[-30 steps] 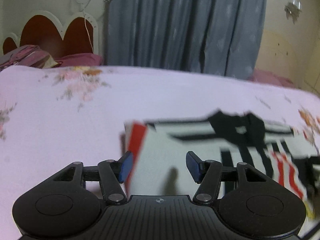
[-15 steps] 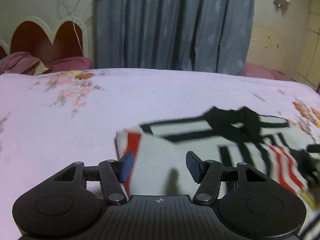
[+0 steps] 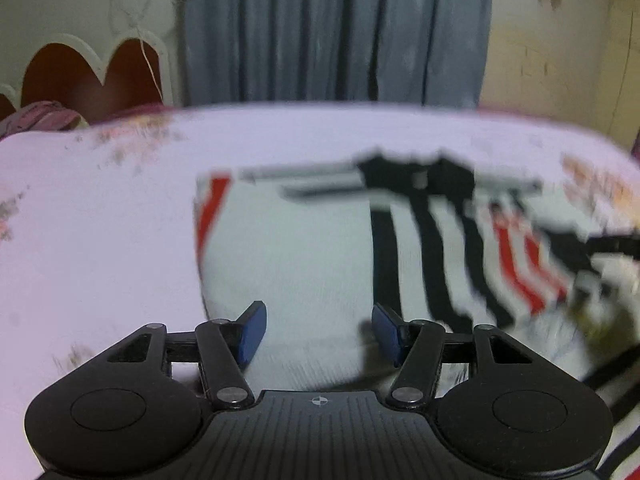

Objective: Fold small clothes

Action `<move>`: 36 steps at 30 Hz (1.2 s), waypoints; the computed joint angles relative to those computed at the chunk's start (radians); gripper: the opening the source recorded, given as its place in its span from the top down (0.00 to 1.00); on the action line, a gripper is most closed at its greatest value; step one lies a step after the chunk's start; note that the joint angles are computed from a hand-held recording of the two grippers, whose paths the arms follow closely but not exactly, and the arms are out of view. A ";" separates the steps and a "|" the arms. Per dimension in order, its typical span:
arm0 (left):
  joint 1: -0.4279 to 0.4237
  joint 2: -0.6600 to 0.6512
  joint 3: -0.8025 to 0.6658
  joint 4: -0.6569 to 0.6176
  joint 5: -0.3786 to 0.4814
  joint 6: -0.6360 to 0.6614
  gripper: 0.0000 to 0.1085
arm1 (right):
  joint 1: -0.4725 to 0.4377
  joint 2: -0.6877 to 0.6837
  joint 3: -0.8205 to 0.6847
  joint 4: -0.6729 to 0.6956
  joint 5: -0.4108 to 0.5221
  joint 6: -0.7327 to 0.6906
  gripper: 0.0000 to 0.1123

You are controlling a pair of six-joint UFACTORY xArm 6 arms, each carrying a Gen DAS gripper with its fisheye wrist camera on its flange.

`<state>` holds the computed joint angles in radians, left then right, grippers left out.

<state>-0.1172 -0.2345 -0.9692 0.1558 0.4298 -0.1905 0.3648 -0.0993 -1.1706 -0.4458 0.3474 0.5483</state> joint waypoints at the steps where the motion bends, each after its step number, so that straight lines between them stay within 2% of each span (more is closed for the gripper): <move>1: -0.002 -0.002 0.015 0.044 -0.010 -0.025 0.46 | 0.013 0.015 -0.008 0.002 0.035 -0.032 0.74; 2: -0.004 -0.002 0.012 0.066 -0.009 -0.037 0.46 | 0.023 0.043 -0.035 0.023 0.106 -0.056 0.74; 3: -0.005 0.005 -0.013 0.048 0.016 -0.020 0.46 | 0.025 0.056 -0.046 0.024 0.136 -0.056 0.74; 5: 0.010 0.011 -0.043 0.001 -0.014 0.033 0.46 | 0.025 0.053 -0.059 0.021 0.131 -0.050 0.74; 7: 0.035 0.070 -0.121 0.016 -0.024 0.051 0.46 | 0.005 0.051 -0.063 -0.033 0.044 0.016 0.74; 10: 0.075 0.224 -0.294 -0.011 -0.014 0.088 0.46 | -0.016 0.144 -0.202 -0.017 0.096 0.026 0.74; 12: 0.096 0.348 -0.437 -0.101 0.065 0.154 0.46 | -0.026 0.214 -0.290 0.030 0.128 -0.014 0.73; 13: 0.104 0.405 -0.501 -0.122 0.117 0.162 0.46 | -0.027 0.254 -0.340 0.092 0.163 -0.067 0.77; 14: 0.117 0.446 -0.531 -0.158 0.131 0.191 0.43 | -0.027 0.273 -0.360 0.112 0.203 -0.089 0.78; 15: 0.124 0.448 -0.522 -0.189 0.103 0.209 0.41 | -0.026 0.302 -0.392 0.090 0.245 -0.085 0.78; 16: 0.126 0.450 -0.532 -0.179 0.114 0.186 0.41 | -0.026 0.306 -0.391 0.068 0.245 -0.082 0.78; 18: 0.117 0.406 -0.498 -0.089 0.084 0.133 0.40 | -0.014 0.298 -0.399 0.018 0.266 -0.050 0.74; 20: 0.089 0.350 -0.435 -0.140 0.024 0.142 0.40 | 0.001 0.260 -0.348 -0.043 0.177 0.031 0.70; 22: 0.036 0.323 -0.403 -0.215 0.022 0.191 0.40 | 0.025 0.277 -0.360 0.050 0.118 -0.020 0.70; 24: -0.016 0.318 -0.387 -0.160 0.022 0.151 0.40 | 0.062 0.328 -0.412 0.148 0.117 -0.100 0.72; 25: -0.034 0.327 -0.389 -0.172 0.028 0.148 0.40 | 0.082 0.354 -0.439 0.179 0.124 -0.126 0.72; 27: -0.044 0.341 -0.392 -0.134 0.049 0.101 0.40 | 0.105 0.391 -0.474 0.200 0.136 -0.172 0.73; 28: -0.038 0.342 -0.389 -0.109 0.058 0.090 0.40 | 0.111 0.404 -0.492 0.179 0.175 -0.172 0.74; 29: -0.024 0.330 -0.366 -0.099 0.042 0.104 0.40 | 0.107 0.393 -0.473 0.147 0.175 -0.163 0.75; 30: -0.003 0.313 -0.342 -0.113 0.032 0.136 0.40 | 0.098 0.369 -0.441 0.078 0.169 -0.111 0.75; 32: 0.031 0.301 -0.323 -0.182 0.021 0.223 0.40 | 0.059 0.314 -0.391 -0.042 0.213 -0.005 0.75; 34: 0.035 0.299 -0.314 -0.169 0.009 0.257 0.40 | 0.027 0.264 -0.307 -0.003 0.160 -0.008 0.75; 36: 0.026 0.316 -0.338 -0.108 0.002 0.210 0.40 | 0.048 0.281 -0.343 -0.046 0.207 -0.027 0.73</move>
